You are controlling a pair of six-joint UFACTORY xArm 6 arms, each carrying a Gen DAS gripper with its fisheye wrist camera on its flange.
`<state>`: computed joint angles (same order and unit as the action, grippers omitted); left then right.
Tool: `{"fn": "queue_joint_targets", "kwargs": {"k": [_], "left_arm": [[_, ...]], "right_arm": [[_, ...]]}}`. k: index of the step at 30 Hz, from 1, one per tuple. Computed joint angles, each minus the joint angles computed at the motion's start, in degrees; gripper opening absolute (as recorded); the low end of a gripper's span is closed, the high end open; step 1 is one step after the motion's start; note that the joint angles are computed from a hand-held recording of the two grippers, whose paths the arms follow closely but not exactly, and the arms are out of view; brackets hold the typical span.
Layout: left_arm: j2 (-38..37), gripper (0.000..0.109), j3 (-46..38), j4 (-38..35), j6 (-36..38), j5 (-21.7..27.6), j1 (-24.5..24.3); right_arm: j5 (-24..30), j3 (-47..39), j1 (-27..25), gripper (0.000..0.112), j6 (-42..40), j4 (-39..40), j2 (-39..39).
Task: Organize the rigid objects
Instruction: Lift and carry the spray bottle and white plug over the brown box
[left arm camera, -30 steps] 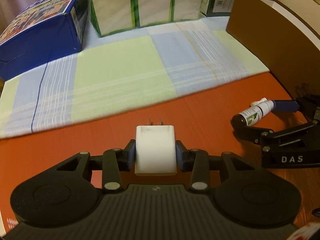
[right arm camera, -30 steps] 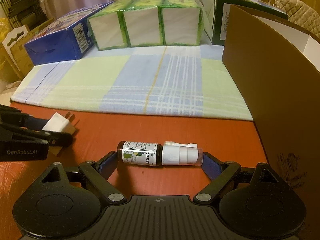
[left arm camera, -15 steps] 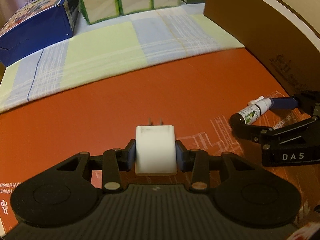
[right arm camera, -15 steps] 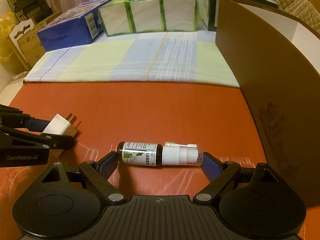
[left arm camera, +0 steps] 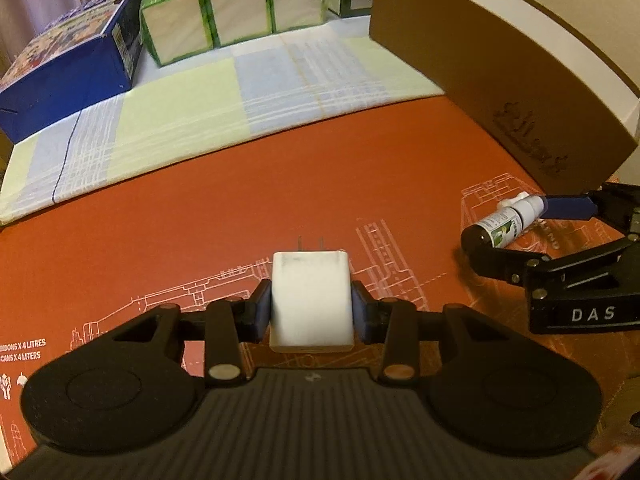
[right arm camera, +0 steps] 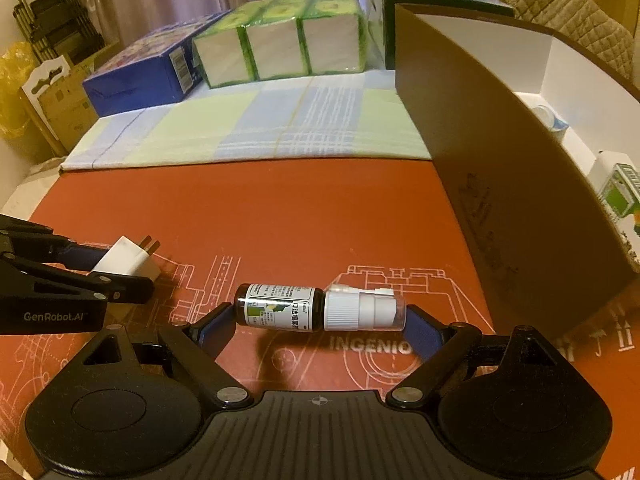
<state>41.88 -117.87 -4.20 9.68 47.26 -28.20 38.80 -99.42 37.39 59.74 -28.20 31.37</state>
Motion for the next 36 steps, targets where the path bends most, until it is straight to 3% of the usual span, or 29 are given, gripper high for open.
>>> {"fn": "queue_joint_targets", "kwargs": {"k": [10,21,30,36], "left_arm": [[-5.8,0.036,5.9,0.2,-2.2,-4.2,-1.6],[-10.1,0.036,8.0,-0.7,-3.2,-6.8,-3.8],[-8.2,0.036,2.6,-2.8,-1.7,-6.5,-6.4],[-2.8,0.036,-7.0,-3.6,-1.2,-3.6,-8.8]], "right_arm": [[-6.0,6.6,0.0,0.086,1.7,-3.9,-6.3],[-8.9,10.9,0.2,0.086,3.1,-8.6,-12.5],[-9.5,16.5,-0.7,0.086,6.3,-12.2,-19.3],[-9.0,21.5,-2.5,0.086,8.8,-14.8,-24.6]]}}
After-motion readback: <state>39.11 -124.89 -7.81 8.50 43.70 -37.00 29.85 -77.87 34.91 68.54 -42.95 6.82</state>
